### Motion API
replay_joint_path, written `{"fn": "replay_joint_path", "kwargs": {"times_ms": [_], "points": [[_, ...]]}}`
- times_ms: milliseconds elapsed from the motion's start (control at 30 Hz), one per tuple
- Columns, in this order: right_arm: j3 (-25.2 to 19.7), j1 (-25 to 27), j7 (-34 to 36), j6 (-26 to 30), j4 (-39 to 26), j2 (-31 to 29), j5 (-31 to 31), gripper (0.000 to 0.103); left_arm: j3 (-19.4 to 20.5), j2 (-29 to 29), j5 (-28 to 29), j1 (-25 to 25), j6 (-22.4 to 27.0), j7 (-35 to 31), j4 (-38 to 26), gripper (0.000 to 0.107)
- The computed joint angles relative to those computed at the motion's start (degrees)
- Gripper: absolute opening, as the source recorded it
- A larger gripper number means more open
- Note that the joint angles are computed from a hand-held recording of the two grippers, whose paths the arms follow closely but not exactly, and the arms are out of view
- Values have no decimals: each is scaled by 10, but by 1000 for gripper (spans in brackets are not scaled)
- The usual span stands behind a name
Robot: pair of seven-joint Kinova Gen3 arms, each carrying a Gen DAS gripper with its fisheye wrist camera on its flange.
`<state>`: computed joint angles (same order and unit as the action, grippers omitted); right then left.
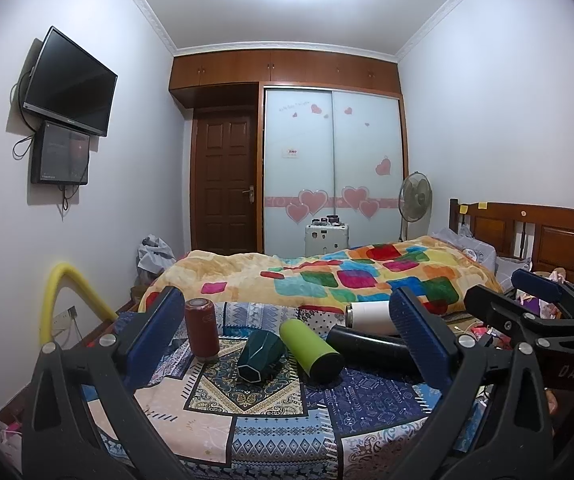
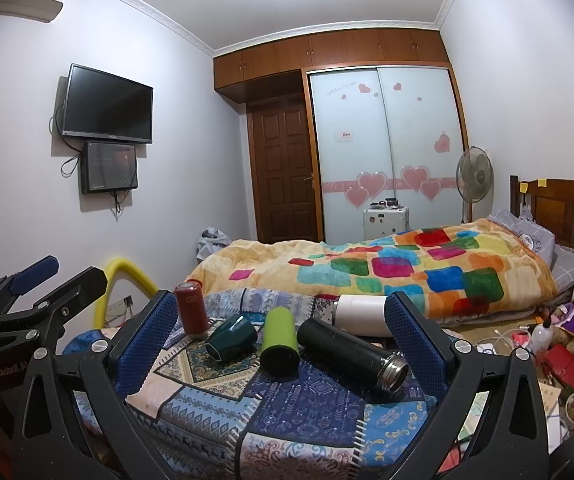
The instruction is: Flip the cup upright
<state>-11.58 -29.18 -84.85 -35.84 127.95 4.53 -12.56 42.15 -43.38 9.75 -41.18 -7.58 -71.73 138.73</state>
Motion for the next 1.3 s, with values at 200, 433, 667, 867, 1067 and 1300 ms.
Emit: {"fn": "replay_joint_path", "kwargs": {"times_ms": [200,433,667,867,1067,1300], "points": [[1,1,-3,-5,2,3,4,103,-5,-2,0,2,3,-2,0,103],[0,0,-5,-9,8,1,6,103,-9,-5,-1,6,6,-2,0,103],[0,2,-3,4,-2,-3,7,103,-10,-5,-1,6,6,-1,2,103],[-1,1,0,13,-7,-5,2,103,-8,-5,1,6,5,2,2,103],[-1,1,0,11,-6,-5,2,103,-9,-5,0,6,4,1,1,103],[-1,1,1,10,-6,-4,1,103,-10,-3,-1,7,2,0,2,103]]}}
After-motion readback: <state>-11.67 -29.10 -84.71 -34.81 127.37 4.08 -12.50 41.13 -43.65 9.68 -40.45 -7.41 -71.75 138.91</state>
